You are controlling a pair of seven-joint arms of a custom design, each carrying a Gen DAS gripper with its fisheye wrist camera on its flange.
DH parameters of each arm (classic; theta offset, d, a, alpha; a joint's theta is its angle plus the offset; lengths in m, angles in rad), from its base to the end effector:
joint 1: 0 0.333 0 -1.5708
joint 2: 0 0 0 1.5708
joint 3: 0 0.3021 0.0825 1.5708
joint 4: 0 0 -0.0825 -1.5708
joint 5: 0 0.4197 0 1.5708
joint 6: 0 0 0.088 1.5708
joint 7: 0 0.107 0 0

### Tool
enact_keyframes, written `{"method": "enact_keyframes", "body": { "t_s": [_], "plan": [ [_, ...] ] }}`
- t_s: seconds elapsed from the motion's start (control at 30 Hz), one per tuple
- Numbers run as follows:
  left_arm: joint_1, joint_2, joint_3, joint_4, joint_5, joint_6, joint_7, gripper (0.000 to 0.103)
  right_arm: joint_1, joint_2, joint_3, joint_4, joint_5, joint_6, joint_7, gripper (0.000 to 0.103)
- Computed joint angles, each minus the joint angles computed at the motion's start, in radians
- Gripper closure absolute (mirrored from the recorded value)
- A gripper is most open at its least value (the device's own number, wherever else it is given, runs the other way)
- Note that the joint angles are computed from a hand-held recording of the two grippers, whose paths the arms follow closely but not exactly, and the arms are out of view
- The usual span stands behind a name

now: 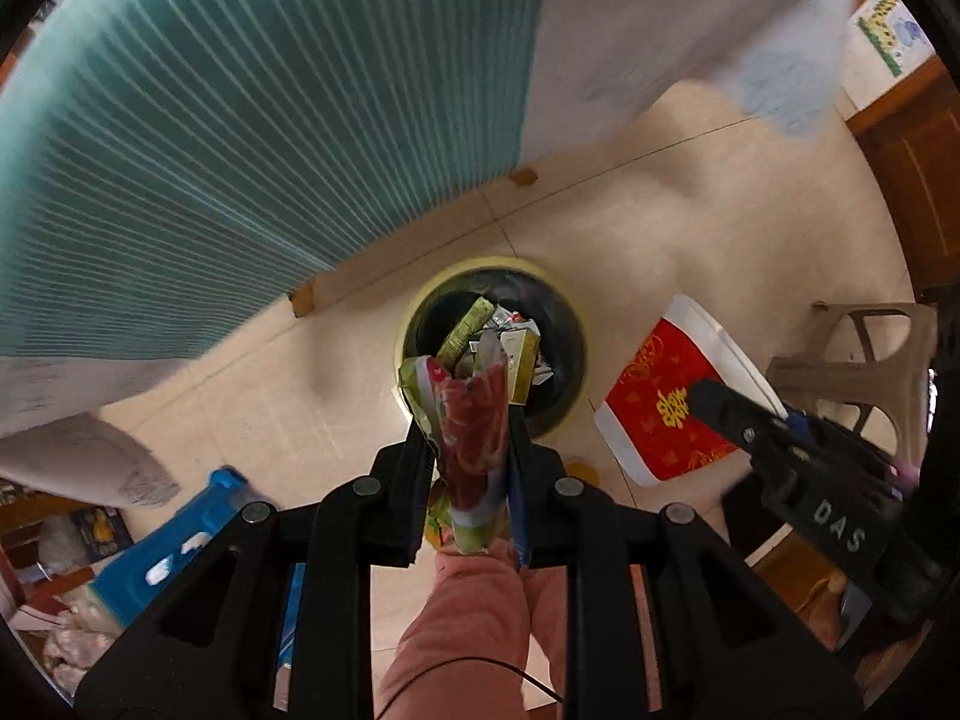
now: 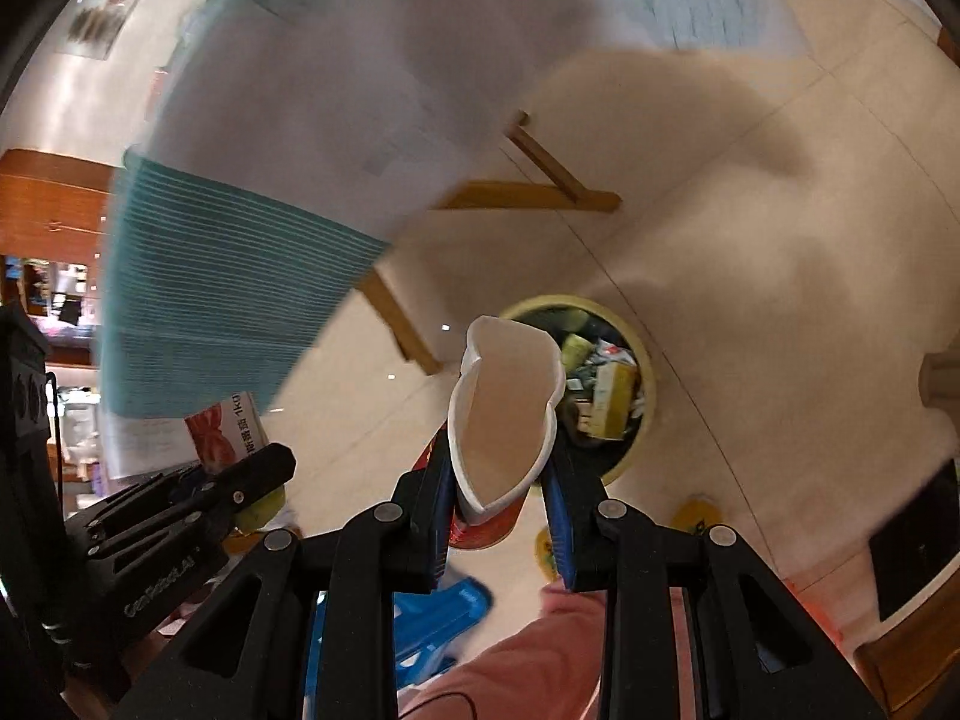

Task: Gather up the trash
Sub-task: 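Open both tools to drop the bag and cup into the bin, then move both open tools back toward the table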

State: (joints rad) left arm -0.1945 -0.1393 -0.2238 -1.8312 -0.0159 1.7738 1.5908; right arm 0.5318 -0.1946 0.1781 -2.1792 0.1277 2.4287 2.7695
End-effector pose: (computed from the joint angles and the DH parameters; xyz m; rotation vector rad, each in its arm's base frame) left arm 0.5120 -0.2359 0.5733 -1.6591 2.6000 -0.0879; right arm 0.4266 0.3719 0.4915 -1.3099 2.3737 0.1962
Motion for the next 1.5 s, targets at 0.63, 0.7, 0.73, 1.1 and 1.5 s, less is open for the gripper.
{"method": "enact_keyframes", "body": {
  "t_s": [0.63,0.7,0.73,1.1,1.5],
  "plan": [
    [-0.004,0.14,0.017,-0.245,0.041,0.387,0.028,0.036,-0.01,0.337,0.011,-0.034,-0.122,0.247,0.031,0.05],
    [-0.001,0.142,0.021,-0.244,0.038,0.387,0.021,0.026,-0.012,0.336,0.01,-0.048,-0.132,0.26,0.051,0.044],
    [0.001,0.14,0.022,-0.249,0.034,0.397,0.019,0.024,-0.012,0.33,0.01,-0.06,-0.134,0.275,0.064,0.04],
    [0.016,0.05,0.022,-0.263,0.001,0.362,-0.002,0.021,-0.011,0.266,0.011,-0.047,-0.193,0.205,0.108,0.036],
    [0.027,-0.092,0.029,-0.128,-0.075,0.108,0.064,0.021,-0.001,0.084,0.021,0.039,-0.159,-0.04,0.087,0.036]
  ]
}}
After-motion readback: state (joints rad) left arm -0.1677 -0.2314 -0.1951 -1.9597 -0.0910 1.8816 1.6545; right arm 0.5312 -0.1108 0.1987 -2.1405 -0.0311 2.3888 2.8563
